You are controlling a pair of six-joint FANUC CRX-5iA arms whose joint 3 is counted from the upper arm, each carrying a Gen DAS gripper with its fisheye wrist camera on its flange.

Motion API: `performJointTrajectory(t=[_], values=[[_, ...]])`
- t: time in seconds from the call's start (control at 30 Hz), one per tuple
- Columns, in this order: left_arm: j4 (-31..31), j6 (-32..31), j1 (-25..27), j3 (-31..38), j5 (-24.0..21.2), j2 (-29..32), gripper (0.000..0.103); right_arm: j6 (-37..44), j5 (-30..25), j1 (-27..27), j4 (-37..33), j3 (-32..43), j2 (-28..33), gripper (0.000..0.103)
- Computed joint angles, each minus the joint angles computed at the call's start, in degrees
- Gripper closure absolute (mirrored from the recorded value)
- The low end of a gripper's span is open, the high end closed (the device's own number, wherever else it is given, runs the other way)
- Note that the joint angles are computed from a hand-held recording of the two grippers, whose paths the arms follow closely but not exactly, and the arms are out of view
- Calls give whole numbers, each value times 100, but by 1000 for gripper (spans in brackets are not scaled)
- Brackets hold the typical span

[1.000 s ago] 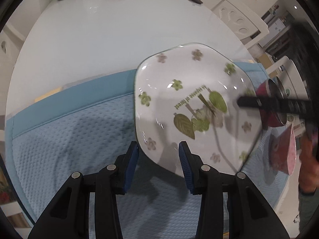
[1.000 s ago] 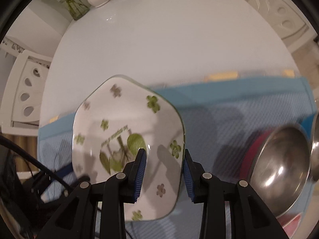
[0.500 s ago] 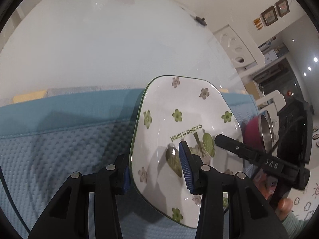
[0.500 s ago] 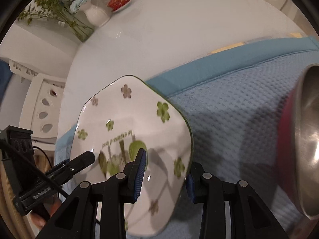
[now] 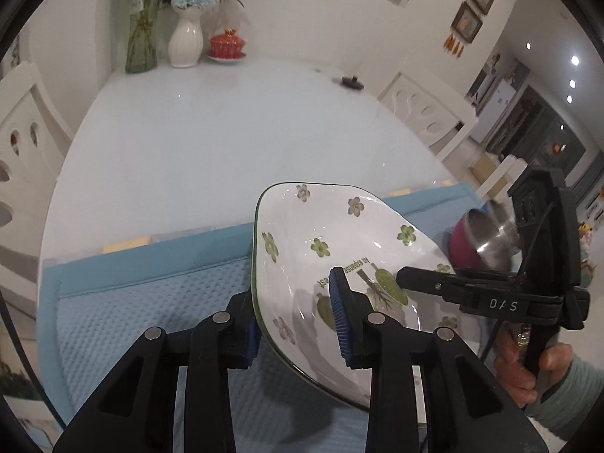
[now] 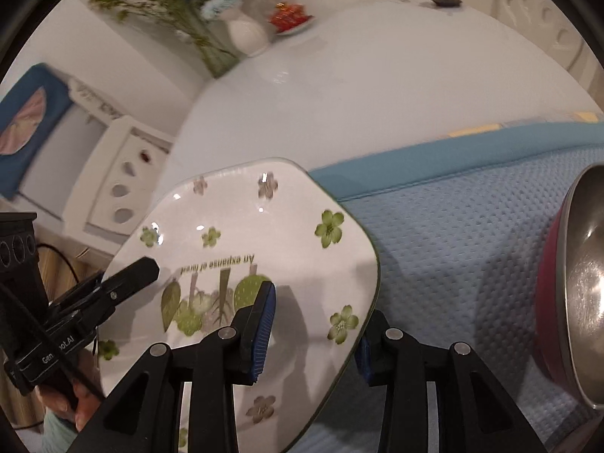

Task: Organize plates and bowls
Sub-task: 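Lift the small hexagonal plate with both grippers and carry it toward the stack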

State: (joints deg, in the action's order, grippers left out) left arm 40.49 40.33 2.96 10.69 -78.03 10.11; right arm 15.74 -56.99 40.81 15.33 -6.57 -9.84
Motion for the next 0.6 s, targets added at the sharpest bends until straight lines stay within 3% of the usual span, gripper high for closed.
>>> performJointTrajectory(t=[0.3,0.6], values=[[677,-75,469,-326,-87,-668,75,-32,-534,738,636,516,-181,66],[1017,-274,1234,-929,-584,-1685,75,-1216,-1280,2147,1515,634,-513,66]])
